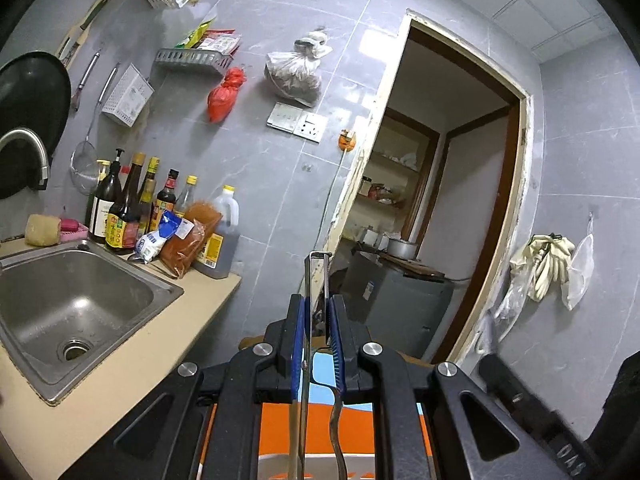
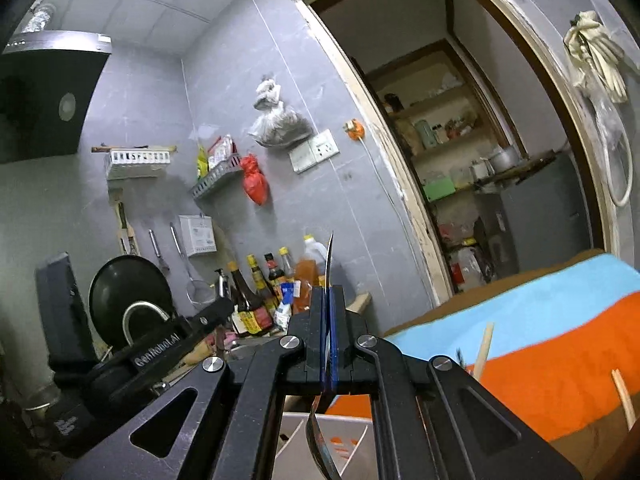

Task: Organize utensils
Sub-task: 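Carry the fork with the left tool while the right tool carries the spoon to the caddy, then open the left tool over the caddy while the right tool releases the spoon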

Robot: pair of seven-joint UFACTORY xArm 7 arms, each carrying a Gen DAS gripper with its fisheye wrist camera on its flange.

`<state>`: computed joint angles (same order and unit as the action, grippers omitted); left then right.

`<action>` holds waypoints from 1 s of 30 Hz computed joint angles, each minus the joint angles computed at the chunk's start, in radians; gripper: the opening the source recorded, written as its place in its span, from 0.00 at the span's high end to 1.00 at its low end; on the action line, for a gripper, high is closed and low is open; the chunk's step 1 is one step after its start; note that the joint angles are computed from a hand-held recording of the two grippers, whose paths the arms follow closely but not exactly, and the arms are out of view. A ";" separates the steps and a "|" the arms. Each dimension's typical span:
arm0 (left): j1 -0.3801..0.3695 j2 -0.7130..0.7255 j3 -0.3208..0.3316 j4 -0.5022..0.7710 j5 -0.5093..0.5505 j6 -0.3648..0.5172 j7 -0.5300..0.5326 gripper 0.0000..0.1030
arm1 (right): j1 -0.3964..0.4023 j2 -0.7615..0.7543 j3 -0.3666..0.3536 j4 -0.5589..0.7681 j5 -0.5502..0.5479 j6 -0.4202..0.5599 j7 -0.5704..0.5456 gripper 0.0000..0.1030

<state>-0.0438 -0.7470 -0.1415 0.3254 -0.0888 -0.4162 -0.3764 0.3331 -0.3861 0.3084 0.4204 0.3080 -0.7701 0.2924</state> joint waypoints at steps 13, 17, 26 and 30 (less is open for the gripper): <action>0.053 0.020 -0.061 -0.050 -0.066 -0.158 -0.018 0.88 | 0.025 0.070 0.043 -0.007 0.105 -0.095 -0.048 0.98; 0.059 0.049 -0.082 -0.047 -0.085 -0.190 0.006 0.88 | 0.044 0.079 0.028 -0.017 0.124 -0.118 -0.056 0.98; 0.079 0.033 -0.168 -0.062 -0.146 -0.211 0.073 0.88 | 0.059 0.081 0.006 -0.020 0.116 -0.102 -0.072 0.98; 0.048 0.017 -0.128 -0.072 -0.125 -0.165 0.095 0.88 | 0.059 0.055 -0.018 -0.031 0.074 -0.053 -0.040 0.98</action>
<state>0.0044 -0.7303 -0.2697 0.2531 -0.2134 -0.5809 -0.2815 0.3921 -0.3307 0.2907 0.3896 0.3821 -0.8234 0.2526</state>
